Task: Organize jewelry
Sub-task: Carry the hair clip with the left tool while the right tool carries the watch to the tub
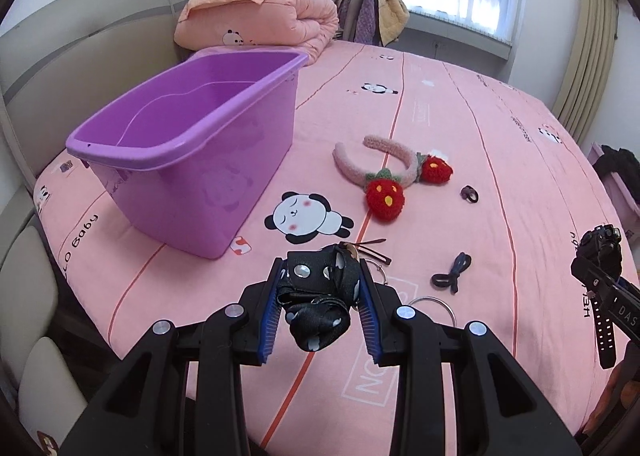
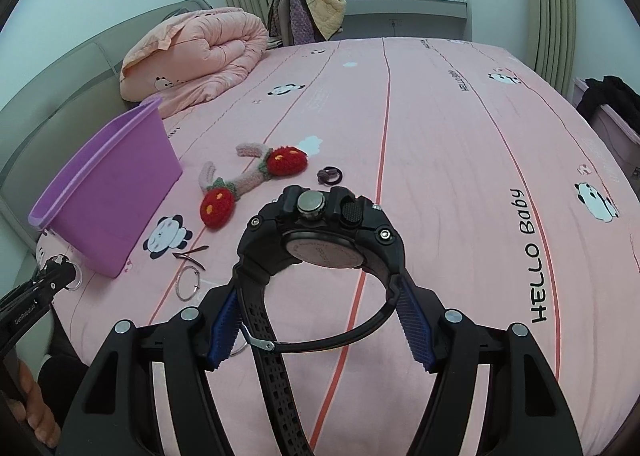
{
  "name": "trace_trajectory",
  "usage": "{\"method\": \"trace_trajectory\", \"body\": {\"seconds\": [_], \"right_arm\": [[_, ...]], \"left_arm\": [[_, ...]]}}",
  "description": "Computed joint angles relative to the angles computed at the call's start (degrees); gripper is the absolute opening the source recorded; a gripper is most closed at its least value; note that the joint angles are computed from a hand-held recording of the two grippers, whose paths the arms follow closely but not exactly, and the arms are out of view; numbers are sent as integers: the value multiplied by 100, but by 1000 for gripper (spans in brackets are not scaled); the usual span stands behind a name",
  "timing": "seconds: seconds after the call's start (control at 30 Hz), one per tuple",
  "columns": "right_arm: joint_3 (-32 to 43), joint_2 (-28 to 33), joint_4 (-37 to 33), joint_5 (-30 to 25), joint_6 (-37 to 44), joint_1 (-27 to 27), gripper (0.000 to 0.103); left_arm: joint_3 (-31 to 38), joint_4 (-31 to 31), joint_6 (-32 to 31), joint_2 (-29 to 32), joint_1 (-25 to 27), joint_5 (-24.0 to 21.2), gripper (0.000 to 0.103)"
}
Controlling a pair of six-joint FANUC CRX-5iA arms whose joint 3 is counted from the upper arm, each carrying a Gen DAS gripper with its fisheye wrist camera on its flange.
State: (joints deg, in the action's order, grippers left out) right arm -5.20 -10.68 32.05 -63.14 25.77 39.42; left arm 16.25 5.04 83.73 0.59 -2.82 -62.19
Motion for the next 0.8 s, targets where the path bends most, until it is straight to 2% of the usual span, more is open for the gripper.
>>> {"method": "trace_trajectory", "body": {"seconds": [0.23,0.4,0.6,0.7,0.8], "right_arm": [[407,233,71,156,254,99,66],[1067,720,-50,326,699,137,66],[2657,1695,-706,438,1714,95,66],[3689,2332,-1083,262,2351,71,66],[5058,3149,-1581,-125,2946,12,66]], "left_arm": [[194,116,-96,-1,266,-28,34],[567,126,-159,184,530,-100,34],[1453,60,-244,709,857,-340,34],[2059,58,-238,1107,1007,-600,34],[2763,71,-183,1580,1155,-977,34]]}}
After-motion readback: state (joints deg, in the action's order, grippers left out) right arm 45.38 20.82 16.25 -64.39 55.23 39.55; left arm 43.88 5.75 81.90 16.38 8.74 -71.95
